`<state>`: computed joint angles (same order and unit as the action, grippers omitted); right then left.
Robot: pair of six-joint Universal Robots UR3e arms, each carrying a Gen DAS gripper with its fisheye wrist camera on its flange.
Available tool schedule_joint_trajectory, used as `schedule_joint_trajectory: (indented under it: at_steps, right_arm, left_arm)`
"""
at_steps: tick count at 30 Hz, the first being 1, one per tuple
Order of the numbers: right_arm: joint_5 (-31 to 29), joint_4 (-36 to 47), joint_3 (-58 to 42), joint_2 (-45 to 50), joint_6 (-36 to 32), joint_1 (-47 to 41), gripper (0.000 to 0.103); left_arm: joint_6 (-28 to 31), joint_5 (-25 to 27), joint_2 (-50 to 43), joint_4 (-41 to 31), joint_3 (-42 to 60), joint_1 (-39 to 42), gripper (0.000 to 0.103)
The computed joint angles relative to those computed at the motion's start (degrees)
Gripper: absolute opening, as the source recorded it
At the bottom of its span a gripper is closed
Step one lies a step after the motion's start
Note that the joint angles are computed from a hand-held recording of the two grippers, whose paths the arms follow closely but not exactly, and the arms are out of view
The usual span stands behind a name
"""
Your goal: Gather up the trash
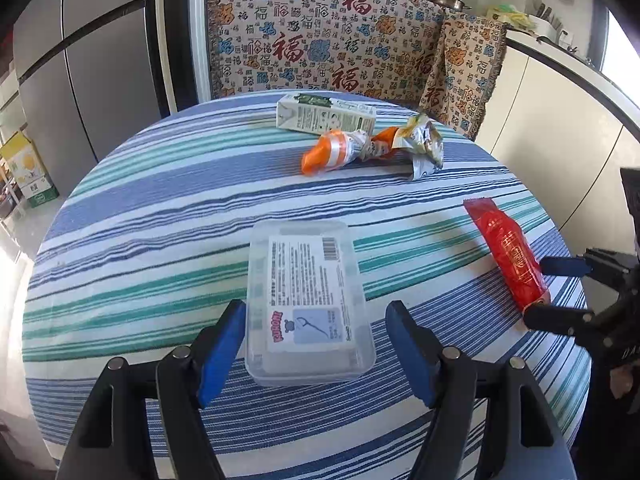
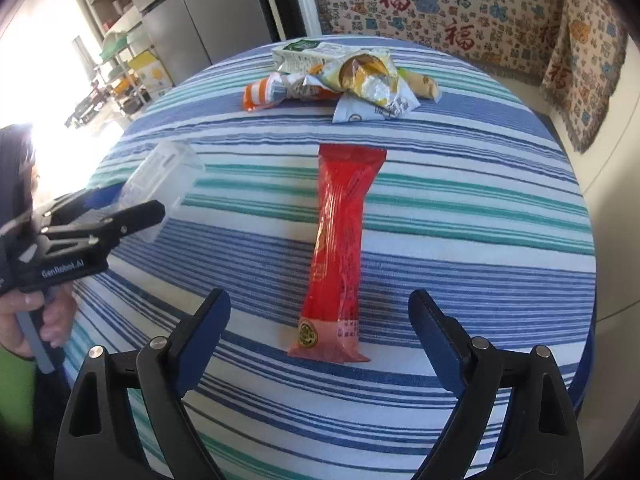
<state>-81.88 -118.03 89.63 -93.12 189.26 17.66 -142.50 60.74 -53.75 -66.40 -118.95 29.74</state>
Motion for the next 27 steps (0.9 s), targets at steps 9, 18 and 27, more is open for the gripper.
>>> schedule_joint_trajectory:
  at_steps: [9, 18, 27]
  right_arm:
    - [-1.1, 15.3, -19.0, 12.0, -2.8, 1.1, 0.016]
    - [4.9, 7.9, -5.7, -0.1, -2.0, -4.4, 0.012]
    - [10.0, 9.5, 5.1, -13.0, -5.1, -13.1, 0.012]
  left_arm:
    - [-0.5, 2.4, -3.4, 0.0, 2.7, -1.2, 0.067]
    - [2.4, -3.9, -2.3, -11.0, 5.9, 3.4, 0.062]
    - [0.0, -4.3, 1.4, -9.9, 3.1, -4.5, 0.062]
